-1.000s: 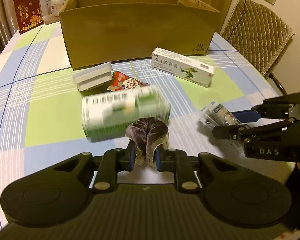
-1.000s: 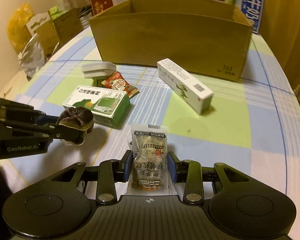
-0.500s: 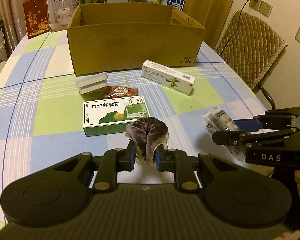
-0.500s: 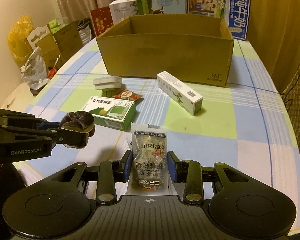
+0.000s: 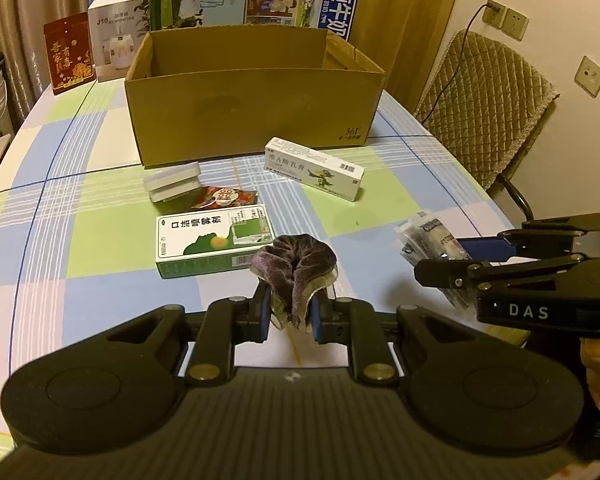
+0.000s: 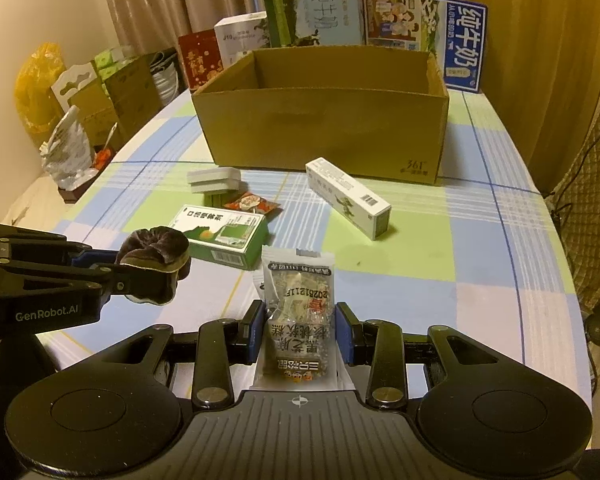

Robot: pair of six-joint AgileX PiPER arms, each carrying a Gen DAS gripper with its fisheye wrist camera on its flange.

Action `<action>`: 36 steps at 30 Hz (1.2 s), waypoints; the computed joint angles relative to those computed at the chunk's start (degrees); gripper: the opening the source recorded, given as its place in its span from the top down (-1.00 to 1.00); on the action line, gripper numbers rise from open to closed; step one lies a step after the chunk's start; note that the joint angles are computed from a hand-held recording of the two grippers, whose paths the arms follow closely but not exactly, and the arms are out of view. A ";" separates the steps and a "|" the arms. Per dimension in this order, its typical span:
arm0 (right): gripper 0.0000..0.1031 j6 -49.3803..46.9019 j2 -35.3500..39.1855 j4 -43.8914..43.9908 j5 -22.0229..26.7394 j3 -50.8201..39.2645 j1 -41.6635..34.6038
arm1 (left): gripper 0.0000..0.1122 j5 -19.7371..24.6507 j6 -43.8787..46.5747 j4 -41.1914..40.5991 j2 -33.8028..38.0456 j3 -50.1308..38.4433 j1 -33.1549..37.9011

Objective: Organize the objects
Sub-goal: 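Carry the scrunchie and snack packet over the cardboard box in both tools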

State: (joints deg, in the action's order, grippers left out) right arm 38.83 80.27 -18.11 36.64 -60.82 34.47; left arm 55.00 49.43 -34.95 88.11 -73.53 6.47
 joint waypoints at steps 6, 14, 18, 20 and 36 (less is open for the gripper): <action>0.34 0.60 -0.53 -0.61 0.63 -0.19 0.39 | 0.73 0.22 0.00 -0.22 -0.72 0.01 -0.18; 0.34 0.67 -0.81 -0.75 0.82 -0.23 0.13 | 0.73 0.46 -0.21 -0.10 -1.03 -0.23 -0.14; 0.34 0.46 -0.78 -0.48 0.82 -0.26 -0.25 | 0.73 0.65 -1.08 0.45 -1.14 -0.76 -0.37; 0.34 0.13 -0.86 -0.21 0.75 -0.15 -0.51 | 0.73 0.64 -1.29 0.63 -1.19 -0.94 -0.40; 0.34 -3.75 0.12 1.03 1.46 -2.93 -2.90 | 0.73 0.74 -2.74 1.74 0.16 -3.02 -1.32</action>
